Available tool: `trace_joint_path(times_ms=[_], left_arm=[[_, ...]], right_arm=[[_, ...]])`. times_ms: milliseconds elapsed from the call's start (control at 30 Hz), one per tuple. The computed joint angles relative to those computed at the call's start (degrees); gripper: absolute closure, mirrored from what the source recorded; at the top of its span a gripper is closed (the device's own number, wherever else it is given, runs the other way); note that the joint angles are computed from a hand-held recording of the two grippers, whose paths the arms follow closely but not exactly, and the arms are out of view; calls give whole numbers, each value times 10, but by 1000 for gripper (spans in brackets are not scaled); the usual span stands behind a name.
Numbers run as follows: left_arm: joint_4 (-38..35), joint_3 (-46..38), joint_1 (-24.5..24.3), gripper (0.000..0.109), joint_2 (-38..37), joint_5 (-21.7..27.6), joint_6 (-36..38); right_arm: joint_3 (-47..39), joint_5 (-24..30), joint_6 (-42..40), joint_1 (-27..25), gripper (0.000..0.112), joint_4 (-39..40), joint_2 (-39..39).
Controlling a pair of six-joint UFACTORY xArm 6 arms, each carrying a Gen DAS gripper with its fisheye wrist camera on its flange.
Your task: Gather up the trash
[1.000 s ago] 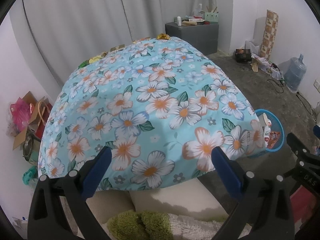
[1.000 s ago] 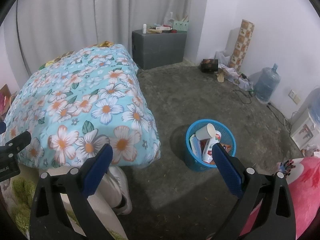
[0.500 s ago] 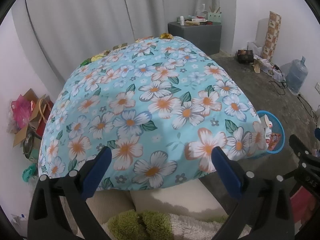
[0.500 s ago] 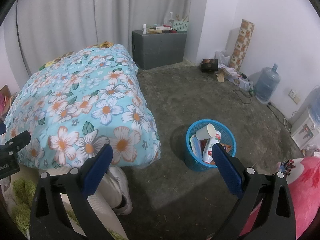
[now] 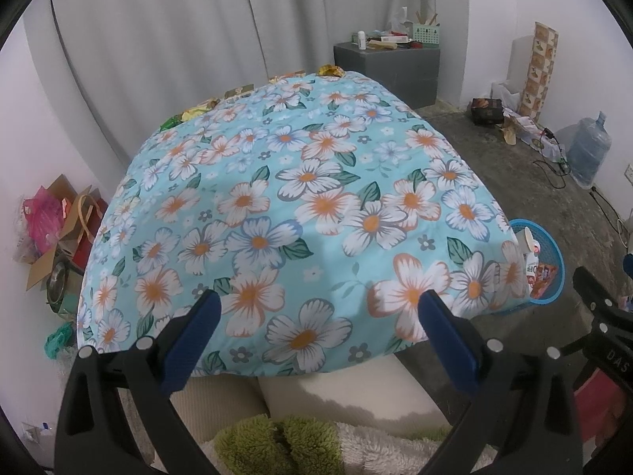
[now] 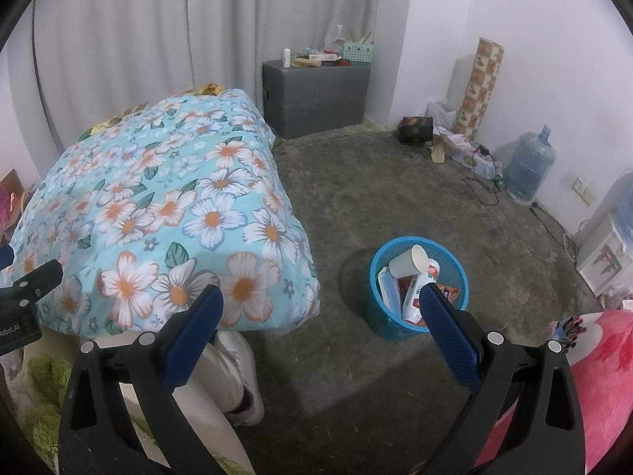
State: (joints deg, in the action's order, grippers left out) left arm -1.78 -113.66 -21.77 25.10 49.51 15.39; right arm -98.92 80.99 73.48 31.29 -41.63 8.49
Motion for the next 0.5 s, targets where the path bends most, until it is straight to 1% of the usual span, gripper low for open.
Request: trace_joint_path(times_ms=[500], left_arm=[[0, -1, 1, 11, 1, 1, 1]], right_arm=[[-1, -2, -1, -1, 17, 1, 1]])
